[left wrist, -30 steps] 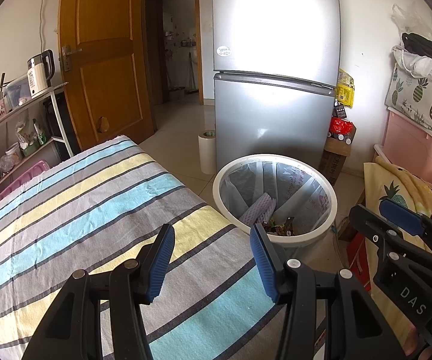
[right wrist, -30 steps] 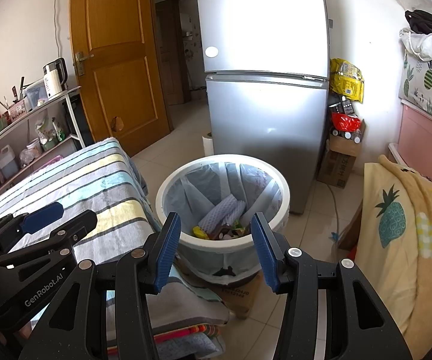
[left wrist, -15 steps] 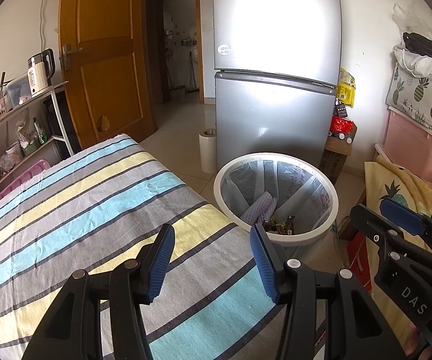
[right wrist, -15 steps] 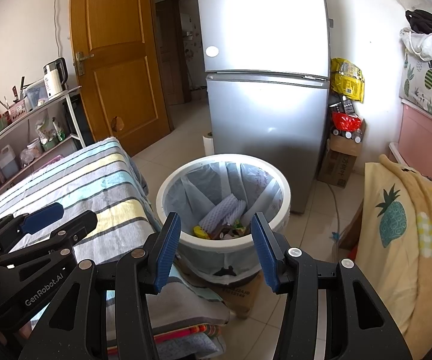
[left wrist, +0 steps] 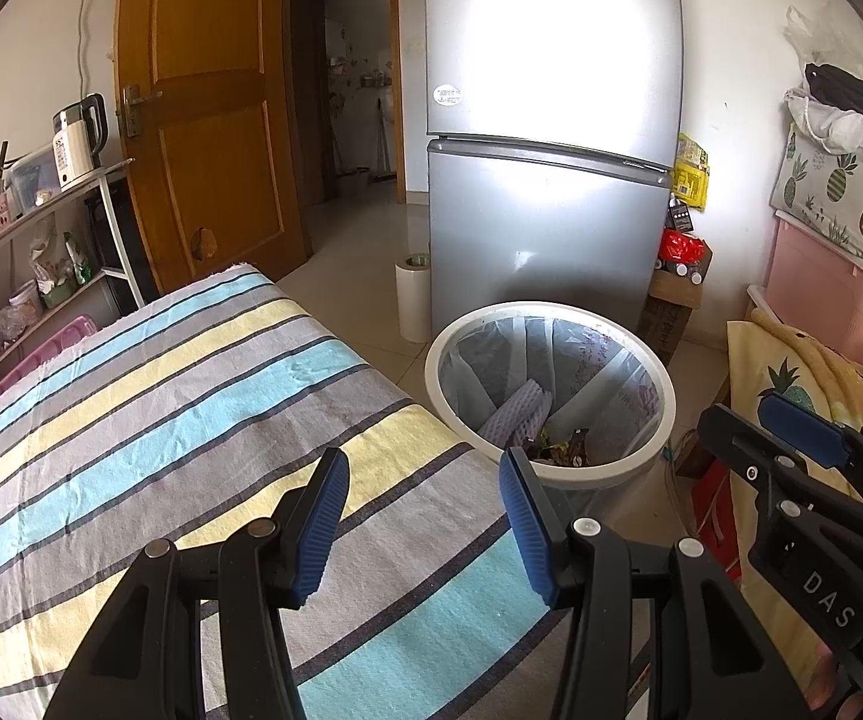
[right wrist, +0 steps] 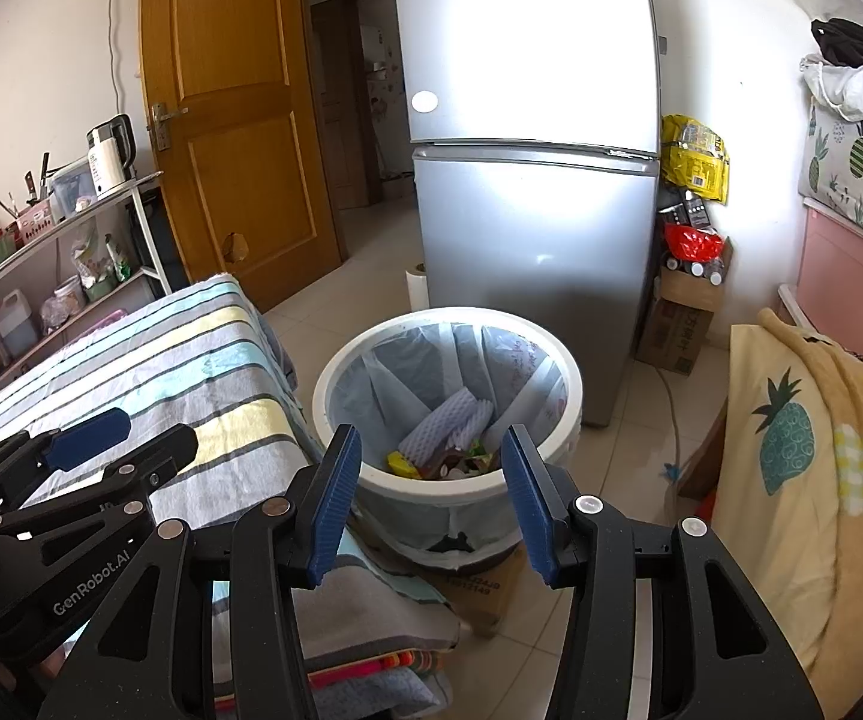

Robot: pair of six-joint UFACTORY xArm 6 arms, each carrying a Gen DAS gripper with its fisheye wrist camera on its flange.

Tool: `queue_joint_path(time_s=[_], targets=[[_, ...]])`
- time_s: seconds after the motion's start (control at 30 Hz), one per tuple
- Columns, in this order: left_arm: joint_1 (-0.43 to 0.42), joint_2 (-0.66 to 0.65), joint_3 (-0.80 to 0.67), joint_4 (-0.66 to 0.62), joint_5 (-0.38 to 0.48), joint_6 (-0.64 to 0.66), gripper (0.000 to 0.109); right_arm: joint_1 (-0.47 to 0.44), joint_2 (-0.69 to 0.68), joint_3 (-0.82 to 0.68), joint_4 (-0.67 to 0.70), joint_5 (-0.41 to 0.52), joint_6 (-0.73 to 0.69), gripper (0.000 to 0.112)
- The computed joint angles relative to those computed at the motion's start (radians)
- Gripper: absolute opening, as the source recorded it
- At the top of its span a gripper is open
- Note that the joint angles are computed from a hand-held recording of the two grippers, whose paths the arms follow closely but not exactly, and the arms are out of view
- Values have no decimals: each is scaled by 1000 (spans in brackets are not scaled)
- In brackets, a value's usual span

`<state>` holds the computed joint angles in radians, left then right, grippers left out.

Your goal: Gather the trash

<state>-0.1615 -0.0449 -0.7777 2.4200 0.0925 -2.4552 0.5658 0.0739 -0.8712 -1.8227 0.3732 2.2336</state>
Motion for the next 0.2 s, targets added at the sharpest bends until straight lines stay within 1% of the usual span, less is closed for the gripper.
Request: queue_joint_path(time_s=[0.2], targets=[[4, 1, 0, -5, -2, 6, 52, -1, 0, -1, -2, -2, 1, 50]])
